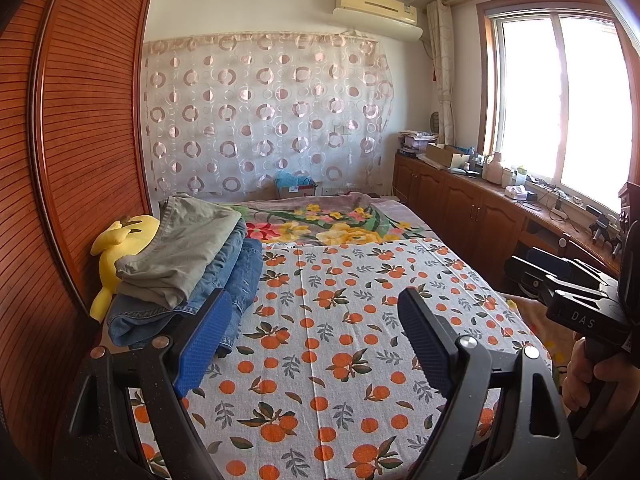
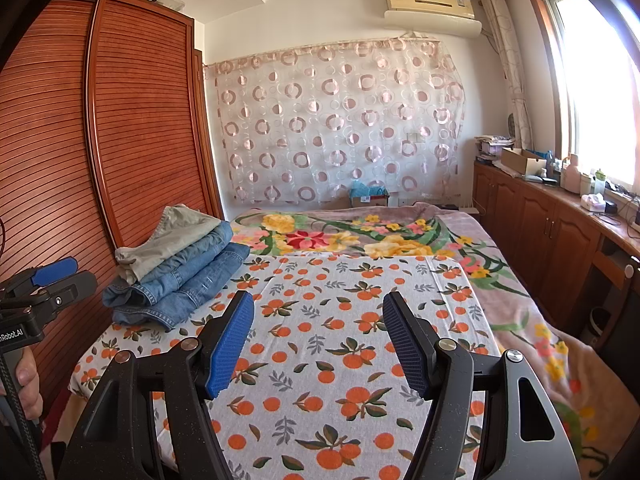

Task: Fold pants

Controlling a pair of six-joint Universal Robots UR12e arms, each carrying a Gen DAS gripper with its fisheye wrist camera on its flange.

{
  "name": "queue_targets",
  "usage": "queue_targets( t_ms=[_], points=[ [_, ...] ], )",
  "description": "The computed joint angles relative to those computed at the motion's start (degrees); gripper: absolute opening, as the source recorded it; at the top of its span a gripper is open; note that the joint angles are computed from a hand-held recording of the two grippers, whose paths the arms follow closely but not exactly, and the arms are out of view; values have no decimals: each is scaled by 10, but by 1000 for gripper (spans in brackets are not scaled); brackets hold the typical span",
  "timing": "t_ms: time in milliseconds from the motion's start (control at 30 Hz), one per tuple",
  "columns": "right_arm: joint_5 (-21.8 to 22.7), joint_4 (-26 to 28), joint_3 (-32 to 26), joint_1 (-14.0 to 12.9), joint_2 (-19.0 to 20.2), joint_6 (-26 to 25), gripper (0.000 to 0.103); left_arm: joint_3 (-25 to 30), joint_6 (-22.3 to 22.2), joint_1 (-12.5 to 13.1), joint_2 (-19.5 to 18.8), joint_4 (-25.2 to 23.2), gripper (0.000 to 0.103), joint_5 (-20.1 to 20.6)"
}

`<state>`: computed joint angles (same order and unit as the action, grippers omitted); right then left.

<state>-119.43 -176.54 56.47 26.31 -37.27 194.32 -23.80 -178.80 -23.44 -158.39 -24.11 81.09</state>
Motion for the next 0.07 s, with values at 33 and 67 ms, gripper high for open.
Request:
queue_targets(
  t_ms=[33,67],
  points=[
    [0,0,0,0,0,1,69,0,0,0,0,0,85,-1],
    [1,0,0,0,0,1,69,1,0,0,-1,0,85,0]
  ],
)
